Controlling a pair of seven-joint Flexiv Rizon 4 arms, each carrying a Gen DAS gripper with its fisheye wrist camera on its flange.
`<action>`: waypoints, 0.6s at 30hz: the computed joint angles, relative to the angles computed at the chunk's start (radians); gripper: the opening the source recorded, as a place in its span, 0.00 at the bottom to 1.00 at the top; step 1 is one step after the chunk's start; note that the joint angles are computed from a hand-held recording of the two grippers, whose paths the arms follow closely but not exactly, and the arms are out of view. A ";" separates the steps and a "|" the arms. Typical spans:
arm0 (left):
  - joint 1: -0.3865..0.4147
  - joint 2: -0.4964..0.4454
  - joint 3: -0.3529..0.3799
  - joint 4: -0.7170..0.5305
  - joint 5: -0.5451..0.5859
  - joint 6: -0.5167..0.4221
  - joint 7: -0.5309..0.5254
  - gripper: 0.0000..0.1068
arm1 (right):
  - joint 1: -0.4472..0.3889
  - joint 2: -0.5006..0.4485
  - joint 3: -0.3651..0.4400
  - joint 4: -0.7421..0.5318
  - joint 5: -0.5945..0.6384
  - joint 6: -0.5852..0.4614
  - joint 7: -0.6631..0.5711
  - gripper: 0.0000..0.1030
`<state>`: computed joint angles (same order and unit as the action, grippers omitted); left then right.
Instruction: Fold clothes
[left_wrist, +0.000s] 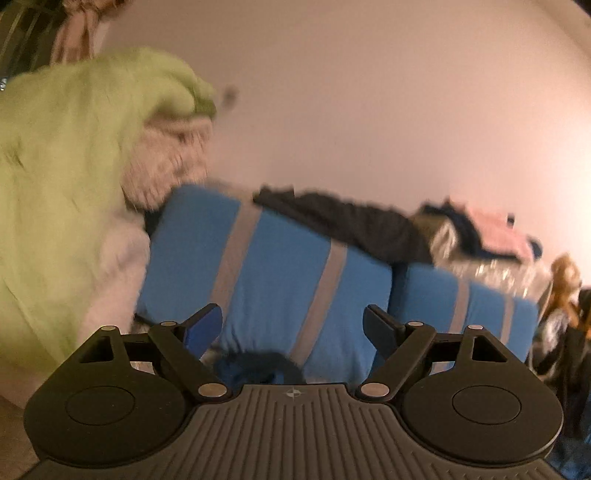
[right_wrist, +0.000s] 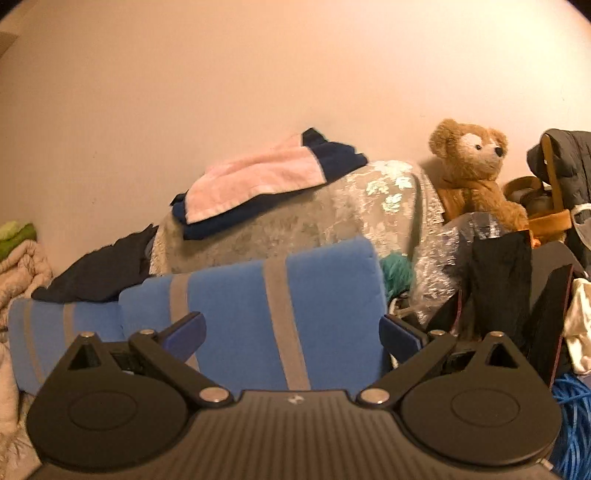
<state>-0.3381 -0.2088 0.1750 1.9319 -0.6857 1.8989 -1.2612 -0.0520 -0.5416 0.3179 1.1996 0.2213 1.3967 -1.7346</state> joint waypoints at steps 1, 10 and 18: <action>0.003 -0.024 -0.004 -0.005 0.000 0.005 0.004 0.79 | 0.005 0.000 0.009 0.022 0.003 0.024 -0.016 1.00; -0.116 -0.180 0.146 -0.078 -0.024 -0.084 0.064 0.79 | 0.042 -0.039 0.158 0.137 0.043 0.041 -0.122 1.00; 0.149 -0.211 -0.094 -0.093 0.081 -0.103 -0.082 0.79 | 0.256 -0.055 0.054 0.284 -0.105 0.125 -0.021 1.00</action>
